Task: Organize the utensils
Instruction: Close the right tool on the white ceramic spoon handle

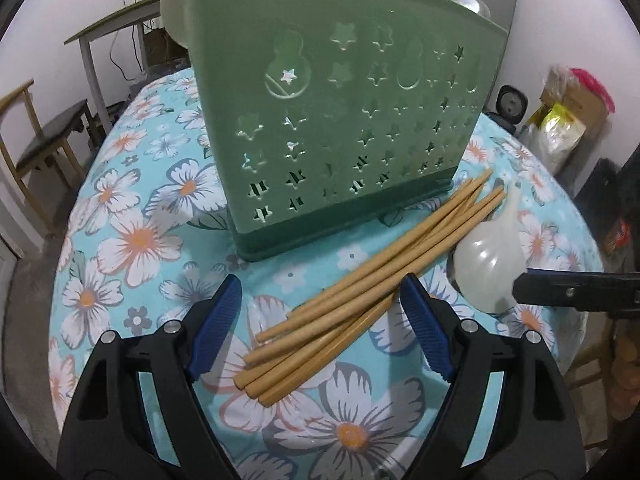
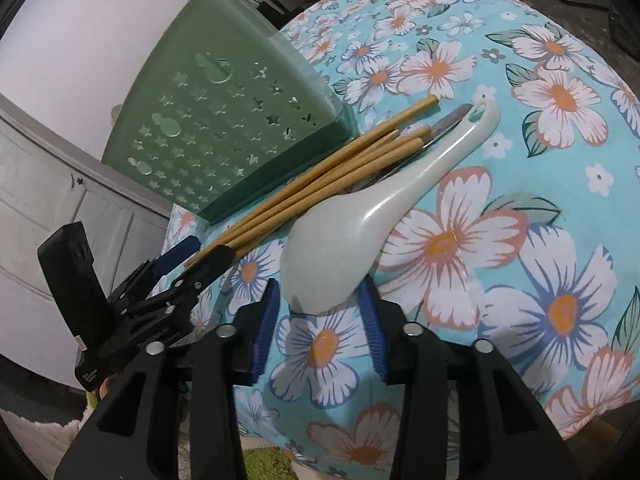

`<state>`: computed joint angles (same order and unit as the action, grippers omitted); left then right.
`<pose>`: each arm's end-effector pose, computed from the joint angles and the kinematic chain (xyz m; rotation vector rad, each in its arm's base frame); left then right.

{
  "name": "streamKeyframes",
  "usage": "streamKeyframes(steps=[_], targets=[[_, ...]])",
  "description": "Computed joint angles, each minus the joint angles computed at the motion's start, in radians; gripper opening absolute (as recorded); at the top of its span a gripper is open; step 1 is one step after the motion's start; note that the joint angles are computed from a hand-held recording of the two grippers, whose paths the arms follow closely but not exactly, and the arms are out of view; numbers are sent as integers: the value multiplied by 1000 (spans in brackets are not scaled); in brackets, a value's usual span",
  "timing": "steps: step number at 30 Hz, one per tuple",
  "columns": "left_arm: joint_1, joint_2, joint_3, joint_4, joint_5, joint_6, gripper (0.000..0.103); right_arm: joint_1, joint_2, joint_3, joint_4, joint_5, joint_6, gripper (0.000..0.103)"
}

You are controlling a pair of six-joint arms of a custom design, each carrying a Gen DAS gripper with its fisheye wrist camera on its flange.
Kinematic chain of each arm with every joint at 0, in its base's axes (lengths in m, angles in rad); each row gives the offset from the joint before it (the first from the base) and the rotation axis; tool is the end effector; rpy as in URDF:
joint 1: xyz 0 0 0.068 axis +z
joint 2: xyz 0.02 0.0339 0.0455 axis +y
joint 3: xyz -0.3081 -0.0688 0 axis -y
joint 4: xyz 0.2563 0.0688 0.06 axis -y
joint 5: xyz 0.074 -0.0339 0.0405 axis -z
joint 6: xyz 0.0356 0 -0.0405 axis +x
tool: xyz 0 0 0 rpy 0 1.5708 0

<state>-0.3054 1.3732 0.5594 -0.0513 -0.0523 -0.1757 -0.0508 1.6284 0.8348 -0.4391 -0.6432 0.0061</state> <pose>0.2392 -0.0735 0.1871 0.1347 2.4364 -0.1521 0.2949 0.0064 0.1838 -0.0756 2.6655 0.8766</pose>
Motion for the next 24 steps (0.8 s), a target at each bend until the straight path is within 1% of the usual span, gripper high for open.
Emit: streamKeyframes(steps=[1, 3, 6, 8, 10, 11, 16, 19, 20, 23, 24], targets=[[7, 6, 3, -9, 14, 8, 81, 1, 5, 5, -2, -2, 5, 37], [17, 9, 0, -21, 32, 21, 81, -5, 8, 12, -13, -12, 2, 37], [13, -16, -36, 0, 37, 32, 85, -16, 10, 18, -30, -21, 2, 37], [20, -24, -50, 7, 58, 38, 87, -17, -1, 19, -42, -10, -10, 37], [27, -33, -63, 19, 90, 46, 94, -20, -7, 16, -47, -9, -21, 37], [30, -33, -64, 17, 102, 49, 95, -27, -1, 18, -50, -19, -19, 37], [12, -36, -67, 8, 73, 47, 95, -62, 25, 13, -36, -77, -3, 37], [3, -40, -68, 4, 73, 40, 95, -70, 23, 7, -32, -101, 9, 36], [3, -44, -66, -4, 76, 41, 95, -78, 24, 6, -37, -111, 8, 35], [12, -78, -70, -31, 102, 34, 95, -104, 36, 7, -51, -143, 7, 26], [13, -95, -75, -32, 111, 29, 95, -112, 43, 8, -56, -160, 10, 21]])
